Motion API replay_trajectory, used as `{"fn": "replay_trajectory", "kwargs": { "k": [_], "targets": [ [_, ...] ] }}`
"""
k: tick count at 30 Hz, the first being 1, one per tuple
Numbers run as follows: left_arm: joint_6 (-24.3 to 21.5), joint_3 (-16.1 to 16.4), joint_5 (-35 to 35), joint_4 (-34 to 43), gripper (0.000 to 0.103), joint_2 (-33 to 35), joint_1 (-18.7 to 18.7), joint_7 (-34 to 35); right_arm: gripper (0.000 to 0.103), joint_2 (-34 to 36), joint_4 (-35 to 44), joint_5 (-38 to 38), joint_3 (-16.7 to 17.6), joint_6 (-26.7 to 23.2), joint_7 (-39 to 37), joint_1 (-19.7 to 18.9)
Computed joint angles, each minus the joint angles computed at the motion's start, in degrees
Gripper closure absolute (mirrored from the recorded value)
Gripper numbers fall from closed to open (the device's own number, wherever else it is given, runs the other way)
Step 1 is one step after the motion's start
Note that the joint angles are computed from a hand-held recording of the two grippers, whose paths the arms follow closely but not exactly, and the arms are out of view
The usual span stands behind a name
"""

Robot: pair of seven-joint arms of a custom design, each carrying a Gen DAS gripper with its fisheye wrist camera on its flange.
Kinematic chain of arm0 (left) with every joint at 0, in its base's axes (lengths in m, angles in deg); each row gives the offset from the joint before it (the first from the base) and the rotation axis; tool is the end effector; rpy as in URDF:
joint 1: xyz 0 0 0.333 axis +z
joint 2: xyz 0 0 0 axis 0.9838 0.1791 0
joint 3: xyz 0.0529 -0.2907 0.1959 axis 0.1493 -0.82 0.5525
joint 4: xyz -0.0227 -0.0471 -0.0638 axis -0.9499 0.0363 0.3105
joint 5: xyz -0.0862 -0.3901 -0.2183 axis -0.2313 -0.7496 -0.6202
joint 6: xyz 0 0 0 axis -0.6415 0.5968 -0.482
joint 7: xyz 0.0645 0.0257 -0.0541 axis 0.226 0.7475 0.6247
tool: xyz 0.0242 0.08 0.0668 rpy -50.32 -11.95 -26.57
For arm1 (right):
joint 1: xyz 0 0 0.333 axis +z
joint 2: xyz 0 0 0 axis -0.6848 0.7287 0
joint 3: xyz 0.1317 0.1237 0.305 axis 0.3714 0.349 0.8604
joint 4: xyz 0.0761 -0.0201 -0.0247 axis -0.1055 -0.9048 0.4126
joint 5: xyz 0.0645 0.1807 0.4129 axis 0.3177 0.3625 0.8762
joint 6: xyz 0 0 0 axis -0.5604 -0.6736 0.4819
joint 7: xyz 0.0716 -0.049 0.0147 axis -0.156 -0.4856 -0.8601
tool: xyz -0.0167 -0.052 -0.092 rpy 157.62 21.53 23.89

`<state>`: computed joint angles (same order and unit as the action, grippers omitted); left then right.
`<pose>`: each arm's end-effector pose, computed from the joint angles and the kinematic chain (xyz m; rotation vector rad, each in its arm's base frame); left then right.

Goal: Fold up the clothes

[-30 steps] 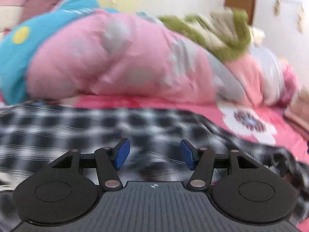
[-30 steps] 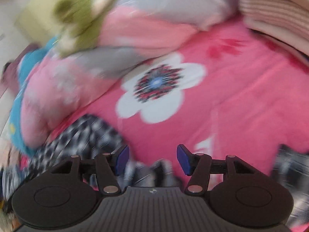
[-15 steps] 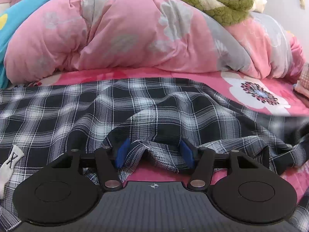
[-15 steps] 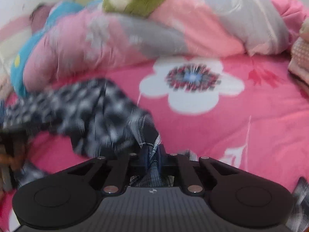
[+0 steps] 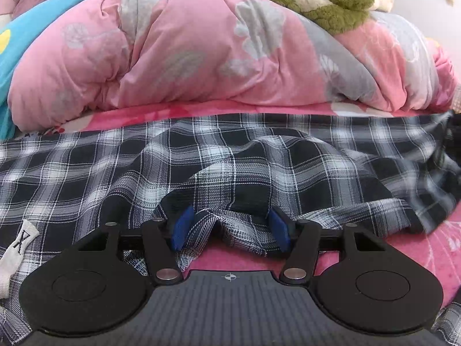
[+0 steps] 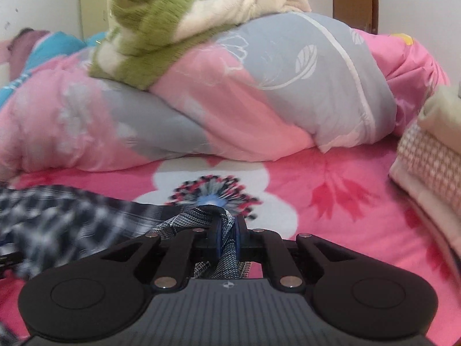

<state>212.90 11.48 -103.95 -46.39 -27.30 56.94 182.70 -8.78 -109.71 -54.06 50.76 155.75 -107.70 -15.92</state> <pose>0.5830 -0.2650 0.2514 -1.5889 1.7661 -0.9503 0.6238 0.3496 0.3465 -1.7388 1.5792 -0.7412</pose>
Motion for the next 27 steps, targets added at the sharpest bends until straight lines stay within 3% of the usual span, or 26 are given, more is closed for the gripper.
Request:
{"fn": "replay_trajectory", "kwargs": {
  "k": [9,12,14,16,18,20,22,24,27],
  "targets": [
    [0.2,0.28,-1.41,0.37,0.045,0.21,-0.58,1.59,0.094,10.69,8.34,17.92,-0.96,-2.24,-16.16,-2.56],
    [0.19,0.12,-1.26,0.34,0.045,0.2,-0.38,1.48,0.089,12.85,9.78,24.06,-0.33,-0.31,-20.36,-3.98],
    [0.21,0.07,-1.19,0.34,0.045,0.22,-0.32,1.4,0.077,12.22,8.41,29.71,0.91,3.01,-21.41,-6.28],
    [0.18,0.05,-1.09,0.32,0.045,0.22,-0.25,1.34,0.054,10.3,4.91,33.11,-1.04,10.22,-16.36,-6.76],
    [0.14,0.04,-1.05,0.3,0.045,0.17,-0.22,1.29,0.041,8.5,1.16,36.56,-4.91,18.53,-10.91,-5.66],
    [0.09,0.09,-1.11,0.36,0.045,0.19,-0.27,1.34,0.04,6.84,-3.68,42.06,-13.0,27.41,-6.87,-0.21],
    [0.03,0.17,-1.23,0.38,0.045,0.17,-0.34,1.47,0.04,4.72,-8.7,47.27,-15.3,33.14,-6.42,1.4],
    [-0.02,0.28,-1.49,0.41,0.044,0.12,-0.49,1.75,0.04,2.58,-12.18,46.42,-12.32,35.98,-5.94,-1.64],
    [0.03,0.47,-2.11,0.46,0.044,0.08,-0.81,2.38,0.04,0.29,-14.69,39.28,-3.2,33.14,-1.15,-10.24]
  ]
}}
